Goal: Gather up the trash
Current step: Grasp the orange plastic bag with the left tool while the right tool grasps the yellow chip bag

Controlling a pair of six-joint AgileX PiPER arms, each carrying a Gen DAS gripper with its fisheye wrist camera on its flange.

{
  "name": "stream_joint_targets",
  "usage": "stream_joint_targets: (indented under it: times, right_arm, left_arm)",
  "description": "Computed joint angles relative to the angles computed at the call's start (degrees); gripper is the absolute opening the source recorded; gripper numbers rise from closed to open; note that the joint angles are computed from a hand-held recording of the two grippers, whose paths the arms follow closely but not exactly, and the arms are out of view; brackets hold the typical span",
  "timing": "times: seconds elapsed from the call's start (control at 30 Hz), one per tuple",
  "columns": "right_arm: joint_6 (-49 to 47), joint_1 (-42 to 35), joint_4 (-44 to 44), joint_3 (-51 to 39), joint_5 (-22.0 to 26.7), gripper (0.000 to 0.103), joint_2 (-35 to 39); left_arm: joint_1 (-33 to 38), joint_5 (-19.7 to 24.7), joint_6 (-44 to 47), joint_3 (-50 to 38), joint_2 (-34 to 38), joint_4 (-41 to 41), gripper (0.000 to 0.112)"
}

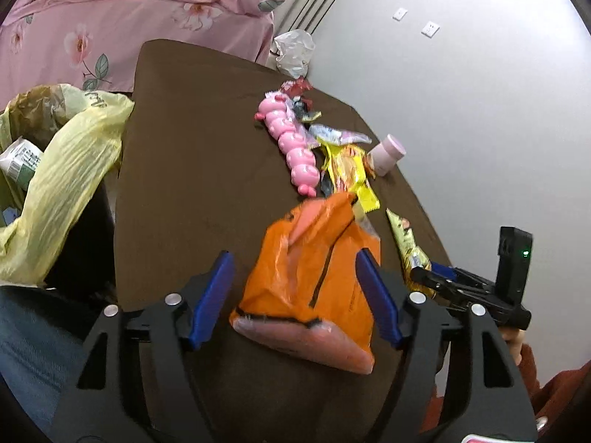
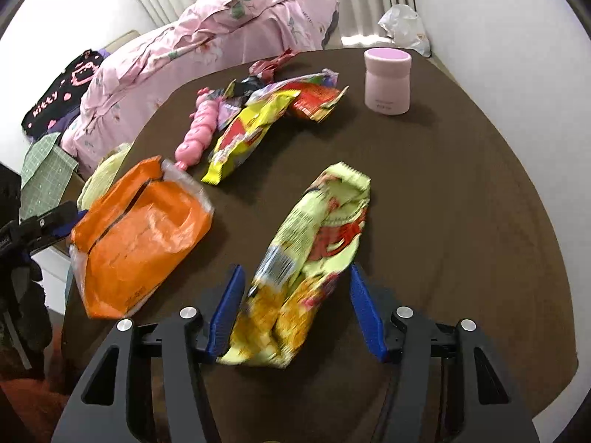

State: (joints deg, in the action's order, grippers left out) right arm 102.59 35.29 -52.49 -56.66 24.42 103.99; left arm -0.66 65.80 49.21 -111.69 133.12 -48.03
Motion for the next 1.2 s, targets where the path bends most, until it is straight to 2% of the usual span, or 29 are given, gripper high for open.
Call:
stream_joint_targets:
  times: [0.03,0.07,0.17,0.3,0.53,0.63,0.73,0.87,1.2]
  right_arm:
    - [3.6,0.9,-3.1,0.3,0.9,0.041,0.1]
    - [5.7,1.3,-5.1,0.5,1.2,0.036,0.2]
    - [11.5,2.8,-11.0,1.2,3.9,0.026,-0.9]
    - [14.0,4.4,-15.2,1.1,7.7,0.026,-2.7]
    - [14.7,5.8,-17.4,-0.1,8.9,0.026,-2.3]
    - [13.3,6.9,-16.5,-1.0,10.3,0.026,-2.0]
    - [12.0,8.0,-16.3,-1.8,11.8,0.026,-2.1]
    - [7.8,9.6,-15.1,-4.0,14.7,0.026,-2.0]
    - [-3.9,12.8,-14.4,-14.8,20.8,0.026,0.1]
  left_arm:
    - [-0.3,0.1,0.4,0.9,-0.5,1.0,0.067]
    - [-0.5,0.0,0.7,1.9,-1.1,1.8,0.067]
    - [-0.8,-3.6,3.3,8.0,-4.9,2.6,0.067]
    - [-0.2,-7.2,5.2,12.6,-8.3,2.4,0.067]
    - [-2.3,-7.9,-1.7,10.9,-6.3,7.8,0.066]
    - [-4.0,-10.0,-4.2,10.7,-5.5,10.1,0.058]
    - [-4.0,-10.6,-2.6,11.0,-5.5,8.4,0.045]
    - [-2.0,-12.1,1.1,13.7,-8.0,4.2,0.033]
    - [4.6,-16.8,5.4,14.3,-12.8,-3.3,0.029]
